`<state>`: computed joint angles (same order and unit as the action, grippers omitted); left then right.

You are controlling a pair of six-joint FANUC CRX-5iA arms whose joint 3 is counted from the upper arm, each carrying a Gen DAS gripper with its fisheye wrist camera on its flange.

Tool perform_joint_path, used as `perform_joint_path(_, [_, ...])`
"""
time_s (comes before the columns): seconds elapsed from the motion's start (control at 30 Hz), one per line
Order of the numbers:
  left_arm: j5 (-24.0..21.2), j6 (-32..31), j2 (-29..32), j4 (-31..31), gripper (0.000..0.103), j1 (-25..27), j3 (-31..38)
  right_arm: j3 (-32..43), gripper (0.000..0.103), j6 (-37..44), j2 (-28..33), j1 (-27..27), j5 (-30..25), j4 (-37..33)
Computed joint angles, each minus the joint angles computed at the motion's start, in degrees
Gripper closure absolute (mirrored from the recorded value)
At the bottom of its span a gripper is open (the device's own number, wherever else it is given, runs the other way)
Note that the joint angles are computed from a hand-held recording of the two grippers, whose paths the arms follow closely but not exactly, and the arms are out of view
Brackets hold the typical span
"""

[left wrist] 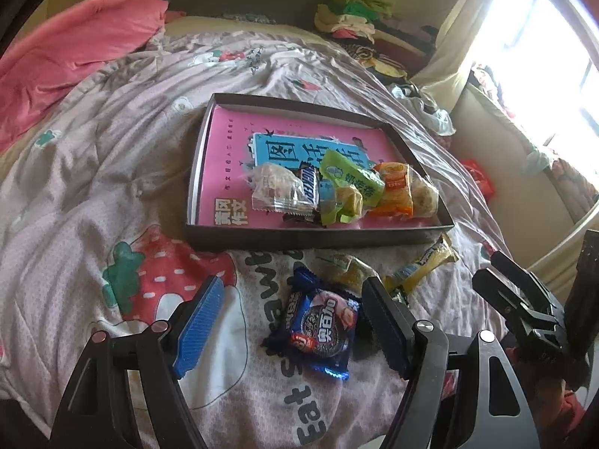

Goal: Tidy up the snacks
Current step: 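Withdraw both open tools and move them over the snacks on the duvet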

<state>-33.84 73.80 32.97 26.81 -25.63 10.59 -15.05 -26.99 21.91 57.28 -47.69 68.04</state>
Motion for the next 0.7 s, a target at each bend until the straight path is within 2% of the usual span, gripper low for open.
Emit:
perform_joint_path(0.33, [-1.80, -0.86, 0.57, -0.20, 0.026, -0.52, 0.00, 1.11, 0.005, 3.64, 0.85, -0.02, 4.07, -2.53])
perform_joint_path(0.7, [-5.31, -0.28, 2.79, -2.54, 0.026, -1.07, 2.51, 5.89, 0.005, 14.13, 3.91, 0.96, 5.68, -12.11])
